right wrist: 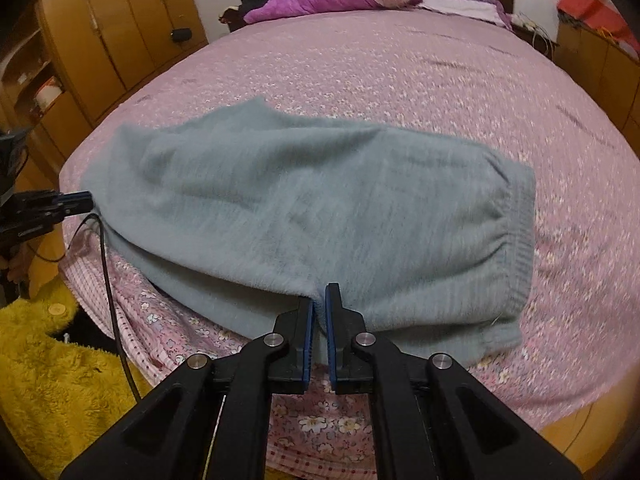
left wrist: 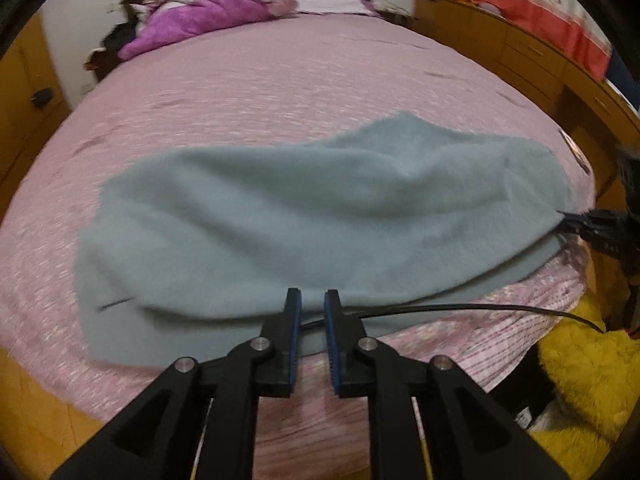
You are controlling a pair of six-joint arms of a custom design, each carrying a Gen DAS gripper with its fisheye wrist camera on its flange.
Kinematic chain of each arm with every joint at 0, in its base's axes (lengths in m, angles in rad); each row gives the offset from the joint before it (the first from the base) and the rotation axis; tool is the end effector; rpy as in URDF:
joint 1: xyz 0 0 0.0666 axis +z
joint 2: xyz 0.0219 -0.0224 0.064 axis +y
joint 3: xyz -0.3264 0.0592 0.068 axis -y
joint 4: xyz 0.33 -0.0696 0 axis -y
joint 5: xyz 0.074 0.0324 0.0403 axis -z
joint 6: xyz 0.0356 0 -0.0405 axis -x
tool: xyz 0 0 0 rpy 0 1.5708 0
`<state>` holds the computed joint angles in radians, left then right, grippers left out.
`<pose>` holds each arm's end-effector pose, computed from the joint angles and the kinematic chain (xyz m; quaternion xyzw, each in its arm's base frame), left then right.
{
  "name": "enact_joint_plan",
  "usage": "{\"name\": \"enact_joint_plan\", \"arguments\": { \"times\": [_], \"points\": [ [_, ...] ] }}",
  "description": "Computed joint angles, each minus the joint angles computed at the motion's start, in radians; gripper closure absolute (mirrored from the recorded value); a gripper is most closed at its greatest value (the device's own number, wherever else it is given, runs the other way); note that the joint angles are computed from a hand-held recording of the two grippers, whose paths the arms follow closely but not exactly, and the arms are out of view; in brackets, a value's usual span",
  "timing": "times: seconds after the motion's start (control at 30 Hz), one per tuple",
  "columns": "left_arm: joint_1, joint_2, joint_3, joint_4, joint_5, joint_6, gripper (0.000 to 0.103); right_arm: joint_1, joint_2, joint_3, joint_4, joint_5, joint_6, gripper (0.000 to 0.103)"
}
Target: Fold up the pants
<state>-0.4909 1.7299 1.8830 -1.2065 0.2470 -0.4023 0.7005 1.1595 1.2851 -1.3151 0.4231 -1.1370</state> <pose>0.4546 -0.2534 0.3980 0.4428 0.8517 -0.1302 0.2483 0.2548 0.1952 0.3994 0.2467 0.9286 0.0222 0.2763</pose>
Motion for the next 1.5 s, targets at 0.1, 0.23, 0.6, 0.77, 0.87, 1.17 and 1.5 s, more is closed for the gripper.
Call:
{"name": "enact_joint_plan", "arguments": {
  "times": [0.1,0.23,0.6,0.77,0.87,1.17,1.5],
  "points": [
    [0.051,-0.002,0.029,-0.013,-0.001,0.058,0.089,-0.001,-0.019,-0.014,0.017,0.008,-0.033,0.102],
    [0.132,0.006,0.083,-0.039,0.011,0.133,0.089,0.01,-0.033,-0.018,0.02,0.031,-0.082,0.094],
    [0.282,0.084,0.263,-0.1,-0.039,0.242,0.088,0.04,-0.06,-0.014,0.013,0.092,-0.194,0.082],
    [0.266,0.101,0.209,-0.071,0.047,0.291,0.078,0.063,-0.113,-0.056,0.043,0.118,-0.309,0.072],
    [0.248,0.125,0.182,-0.02,0.064,0.369,0.077,0.08,-0.118,-0.053,0.013,0.121,-0.332,0.071],
    [0.25,0.243,0.234,0.024,0.142,0.565,0.077,0.069,-0.112,-0.065,-0.004,0.115,-0.4,0.064],
    [0.232,0.312,0.295,0.046,0.116,0.669,0.076,0.041,-0.096,-0.095,0.045,0.095,-0.398,0.061]
  ]
}}
